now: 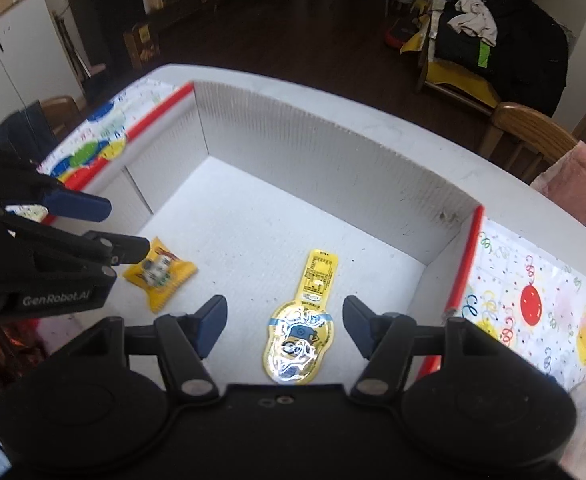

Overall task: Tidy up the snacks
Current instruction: 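Open both tools to drop the snacks into the shoebox, then lift, then move both tools back over the snack pile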

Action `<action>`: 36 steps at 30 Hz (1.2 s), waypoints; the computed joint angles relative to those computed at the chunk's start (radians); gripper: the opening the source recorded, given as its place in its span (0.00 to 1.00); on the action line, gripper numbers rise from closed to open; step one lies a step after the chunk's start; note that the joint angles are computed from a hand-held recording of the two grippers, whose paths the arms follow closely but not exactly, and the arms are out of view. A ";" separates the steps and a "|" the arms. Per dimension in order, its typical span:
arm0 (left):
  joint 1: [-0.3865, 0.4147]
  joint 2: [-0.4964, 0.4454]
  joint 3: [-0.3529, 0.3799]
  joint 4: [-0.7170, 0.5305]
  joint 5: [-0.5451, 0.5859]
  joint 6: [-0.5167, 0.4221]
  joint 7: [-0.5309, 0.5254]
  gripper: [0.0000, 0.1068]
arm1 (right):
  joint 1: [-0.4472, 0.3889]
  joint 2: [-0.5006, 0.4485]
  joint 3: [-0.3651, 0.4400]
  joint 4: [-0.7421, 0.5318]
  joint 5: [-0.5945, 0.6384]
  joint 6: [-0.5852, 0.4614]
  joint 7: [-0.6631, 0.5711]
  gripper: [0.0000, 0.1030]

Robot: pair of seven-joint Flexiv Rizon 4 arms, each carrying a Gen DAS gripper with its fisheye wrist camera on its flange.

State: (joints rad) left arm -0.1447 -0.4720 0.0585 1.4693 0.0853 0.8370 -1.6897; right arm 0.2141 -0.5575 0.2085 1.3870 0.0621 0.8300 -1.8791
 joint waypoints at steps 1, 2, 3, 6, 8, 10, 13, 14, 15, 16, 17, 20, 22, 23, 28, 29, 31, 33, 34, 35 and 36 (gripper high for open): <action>0.001 0.011 -0.002 0.014 -0.002 0.014 0.002 0.37 | -0.004 0.008 0.003 0.007 0.007 0.007 -0.001 0.62; 0.002 0.022 -0.003 0.028 -0.004 0.029 0.004 0.37 | -0.007 0.022 0.006 0.019 0.013 0.014 -0.001 0.63; 0.003 0.034 -0.005 0.043 -0.007 0.045 0.005 0.37 | -0.009 0.035 0.008 0.032 0.019 0.023 -0.001 0.65; 0.007 0.069 -0.010 0.087 -0.017 0.087 0.011 0.37 | -0.017 0.069 0.014 0.064 0.042 0.046 0.004 0.66; 0.004 0.094 -0.009 0.117 -0.013 0.117 0.012 0.37 | -0.016 0.095 0.011 0.095 0.047 0.075 0.018 0.66; 0.005 0.120 -0.012 0.149 -0.015 0.147 0.018 0.37 | -0.020 0.118 0.015 0.118 0.061 0.095 0.025 0.67; 0.012 0.160 -0.020 0.201 -0.032 0.185 0.037 0.37 | -0.024 0.156 0.021 0.155 0.083 0.122 0.038 0.71; 0.014 0.174 -0.022 0.218 -0.036 0.197 0.044 0.37 | -0.025 0.168 0.023 0.166 0.090 0.129 0.041 0.71; 0.017 0.188 -0.024 0.235 -0.042 0.210 0.052 0.37 | -0.025 0.181 0.024 0.179 0.095 0.138 0.046 0.72; 0.017 0.202 -0.025 0.252 -0.046 0.221 0.056 0.37 | -0.024 0.193 0.026 0.192 0.102 0.147 0.050 0.72; 0.019 0.216 -0.026 0.269 -0.050 0.232 0.060 0.37 | -0.026 0.206 0.029 0.203 0.112 0.153 0.049 0.73; 0.030 0.261 -0.036 0.329 -0.083 0.271 0.093 0.37 | -0.024 0.244 0.036 0.240 0.139 0.179 0.058 0.76; 0.035 0.290 -0.039 0.367 -0.099 0.295 0.112 0.39 | -0.023 0.271 0.042 0.267 0.162 0.195 0.059 0.78; 0.036 0.306 -0.039 0.386 -0.103 0.307 0.117 0.40 | -0.022 0.284 0.043 0.280 0.171 0.204 0.059 0.78; 0.043 0.379 -0.043 0.481 -0.136 0.376 0.157 0.48 | -0.011 0.352 0.049 0.351 0.221 0.249 0.060 0.83; 0.045 0.393 -0.044 0.500 -0.143 0.392 0.171 0.49 | -0.008 0.365 0.049 0.363 0.230 0.253 0.062 0.84; 0.045 0.419 -0.044 0.531 -0.150 0.413 0.186 0.52 | -0.003 0.388 0.047 0.384 0.248 0.262 0.065 0.85; 0.045 0.445 -0.048 0.566 -0.184 0.434 0.220 0.53 | 0.009 0.411 0.042 0.412 0.250 0.281 0.078 0.87; 0.045 0.457 -0.049 0.582 -0.198 0.442 0.233 0.53 | 0.015 0.422 0.041 0.427 0.249 0.294 0.084 0.87; 0.043 0.470 -0.050 0.598 -0.214 0.451 0.247 0.53 | 0.019 0.433 0.039 0.439 0.250 0.304 0.089 0.88; 0.042 0.481 -0.050 0.611 -0.231 0.457 0.262 0.54 | 0.023 0.444 0.038 0.450 0.256 0.311 0.090 0.88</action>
